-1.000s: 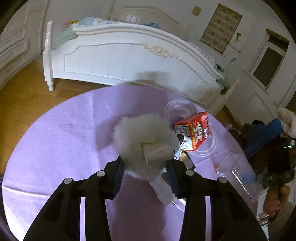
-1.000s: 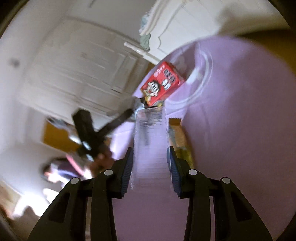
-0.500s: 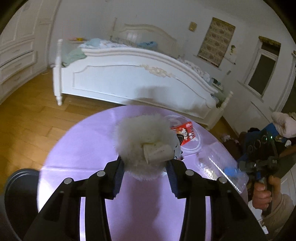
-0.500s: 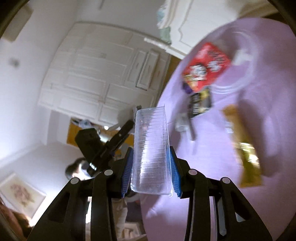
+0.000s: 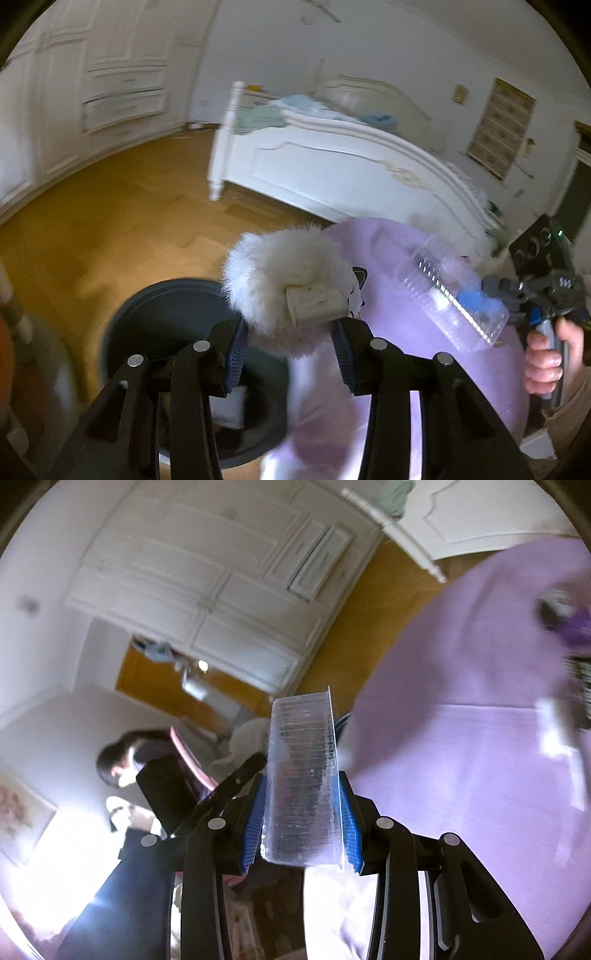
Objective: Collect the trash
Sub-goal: 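Carry both items over the bin and open both tools to drop them, then grasp the white spray nozzle with the left tool while the right tool grasps the gold snack stick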
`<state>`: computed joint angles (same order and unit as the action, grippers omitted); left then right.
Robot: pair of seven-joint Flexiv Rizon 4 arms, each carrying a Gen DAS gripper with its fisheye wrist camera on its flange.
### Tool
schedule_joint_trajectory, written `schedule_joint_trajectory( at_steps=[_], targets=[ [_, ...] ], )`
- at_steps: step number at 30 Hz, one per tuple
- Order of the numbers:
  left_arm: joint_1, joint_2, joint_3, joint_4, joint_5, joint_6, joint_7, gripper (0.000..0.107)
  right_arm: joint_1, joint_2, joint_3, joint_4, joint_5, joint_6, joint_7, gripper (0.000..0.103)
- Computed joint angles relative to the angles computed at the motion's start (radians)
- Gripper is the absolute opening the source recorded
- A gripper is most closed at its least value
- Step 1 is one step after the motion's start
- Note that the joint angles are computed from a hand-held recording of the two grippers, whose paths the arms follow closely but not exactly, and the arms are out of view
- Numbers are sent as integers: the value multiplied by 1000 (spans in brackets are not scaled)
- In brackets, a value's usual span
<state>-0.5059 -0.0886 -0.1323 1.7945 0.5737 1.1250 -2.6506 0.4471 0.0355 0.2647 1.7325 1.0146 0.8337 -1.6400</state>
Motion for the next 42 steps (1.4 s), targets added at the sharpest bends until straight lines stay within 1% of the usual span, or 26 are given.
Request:
schedule_joint_trajectory(
  at_steps=[3, 4, 5, 9, 12, 16, 19, 20, 21, 22, 23, 24, 25, 26, 29, 32, 34, 38, 39, 41, 42],
  targets=[
    [17, 62, 18, 86, 1, 0, -37, 42, 53, -90, 32, -81, -112, 32, 56, 38],
    [28, 70, 14, 103, -3, 4, -42, 42, 77, -131, 44, -109, -171, 51, 80, 38],
    [41, 82, 14, 130, -18, 17, -38, 41, 86, -153, 53, -129, -204, 56, 100, 38],
    [85, 96, 4, 205, -68, 54, -24, 42, 139, -273, 86, -208, -345, 94, 191, 38],
    [105, 95, -2, 242, -91, 79, -21, 41, 181, -349, 103, -241, -452, 123, 270, 38],
    [118, 83, -3, 273, -123, 105, -7, 41, 214, -423, 115, -282, -567, 134, 353, 38],
    [121, 66, -3, 278, -159, 106, 28, 42, 222, -445, 128, -292, -627, 136, 387, 38],
    [120, 65, 0, 283, -167, 106, 37, 44, 221, -450, 133, -296, -640, 132, 391, 39],
    [119, 59, -1, 273, -172, 89, 43, 44, 222, -458, 136, -302, -653, 132, 397, 40],
    [116, 60, 1, 270, -169, 75, 42, 46, 214, -448, 141, -290, -656, 138, 397, 42],
    [114, 60, 0, 261, -162, 53, 39, 51, 213, -442, 142, -285, -665, 145, 403, 54],
    [111, 61, 0, 251, -151, 37, 30, 54, 212, -434, 140, -273, -674, 159, 411, 61],
    [109, 63, 0, 245, -140, 25, 23, 60, 217, -422, 133, -252, -691, 189, 426, 72],
    [107, 67, -1, 235, -126, 10, 12, 67, 209, -409, 136, -235, -693, 209, 427, 75],
    [105, 75, -7, 211, -85, -17, -24, 75, 167, -372, 165, -194, -654, 253, 394, 75],
    [106, 75, -10, 202, -82, -5, -24, 75, 142, -320, 177, -137, -626, 308, 361, 75],
    [99, 59, -22, 169, -75, -2, -25, 75, 130, -275, 177, -83, -615, 352, 345, 75],
    [65, 9, -35, 85, -70, 6, 11, 75, 112, -170, 161, 36, -613, 424, 329, 75],
    [51, -17, -42, 46, -71, 6, 27, 75, 107, -144, 155, 65, -614, 438, 328, 75],
    [23, -64, -43, -17, -86, 11, 63, 75, 96, -76, 132, 144, -636, 473, 339, 75],
    [9, -98, -50, -60, -100, 16, 93, 75, 89, -35, 116, 199, -678, 497, 370, 75]
  ],
)
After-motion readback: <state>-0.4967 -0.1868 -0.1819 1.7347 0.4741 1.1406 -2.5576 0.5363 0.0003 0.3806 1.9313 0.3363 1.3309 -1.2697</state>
